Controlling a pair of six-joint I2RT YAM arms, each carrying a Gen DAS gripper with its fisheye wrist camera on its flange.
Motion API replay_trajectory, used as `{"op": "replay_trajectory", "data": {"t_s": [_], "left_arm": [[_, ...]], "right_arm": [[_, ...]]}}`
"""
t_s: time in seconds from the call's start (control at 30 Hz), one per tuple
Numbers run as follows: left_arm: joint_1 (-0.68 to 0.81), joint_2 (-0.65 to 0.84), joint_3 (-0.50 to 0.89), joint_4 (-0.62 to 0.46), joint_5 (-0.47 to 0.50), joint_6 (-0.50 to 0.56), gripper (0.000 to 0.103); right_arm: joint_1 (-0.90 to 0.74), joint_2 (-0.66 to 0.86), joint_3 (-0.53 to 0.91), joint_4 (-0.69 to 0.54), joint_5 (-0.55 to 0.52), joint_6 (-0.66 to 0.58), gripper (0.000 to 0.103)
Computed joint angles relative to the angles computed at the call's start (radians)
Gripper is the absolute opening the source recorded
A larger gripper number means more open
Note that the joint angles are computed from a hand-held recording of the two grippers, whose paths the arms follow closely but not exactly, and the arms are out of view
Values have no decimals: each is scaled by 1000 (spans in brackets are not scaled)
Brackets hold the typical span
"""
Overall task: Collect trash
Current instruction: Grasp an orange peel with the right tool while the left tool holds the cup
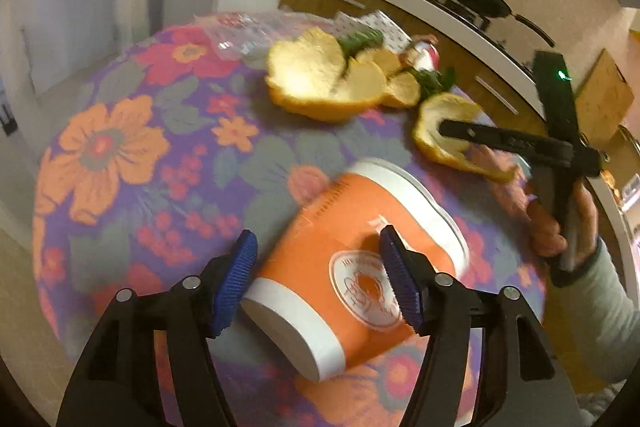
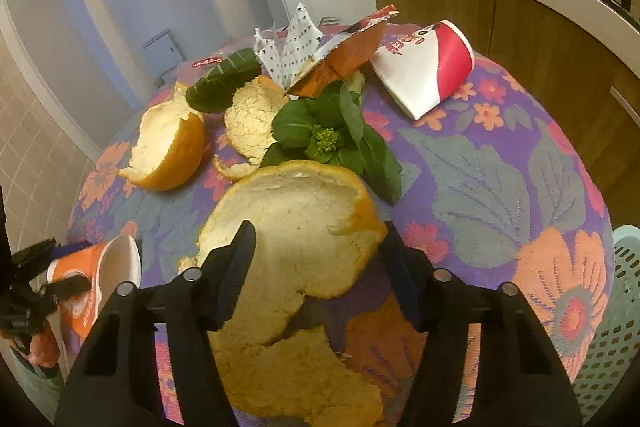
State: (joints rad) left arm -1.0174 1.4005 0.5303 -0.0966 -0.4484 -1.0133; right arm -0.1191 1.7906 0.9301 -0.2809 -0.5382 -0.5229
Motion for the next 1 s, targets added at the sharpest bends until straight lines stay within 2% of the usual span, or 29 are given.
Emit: {"op": "replay_trajectory", "data": {"t_s": [0.27,0.37,0.4,0.43,0.47,0.53,0.57,0.8,1.0], "left_arm": [[-151,59,37,-15,-45,-105,66],[-191,98,80,-51,-67,-142,64],[-201,105,90,-64,-75,-155,62],[-214,110,97,-71,-81,-167,56],[-221,108,96,-66,-82,-168,53],[-237,116,114,-85,-93,-174,48],[-243,117,123,-94,-99,-173,46],[-237,123,194,-183,-152,-184,41],[-220,59,200,-174,-217,-157,41]], "right_arm": [[21,-9,-17,7,0,-22,55],[7,-2,-2,-19,-35,-39,40],[-3,2,7,-33,-49,-48,31],[-16,9,20,-63,-79,-63,26],[-26,15,31,-86,-100,-77,23],[-45,9,33,-112,-133,-103,6],[-57,-4,21,-112,-152,-116,3],[-124,-121,-78,-87,-233,-174,2],[-202,-228,-110,-92,-299,-189,2]]}}
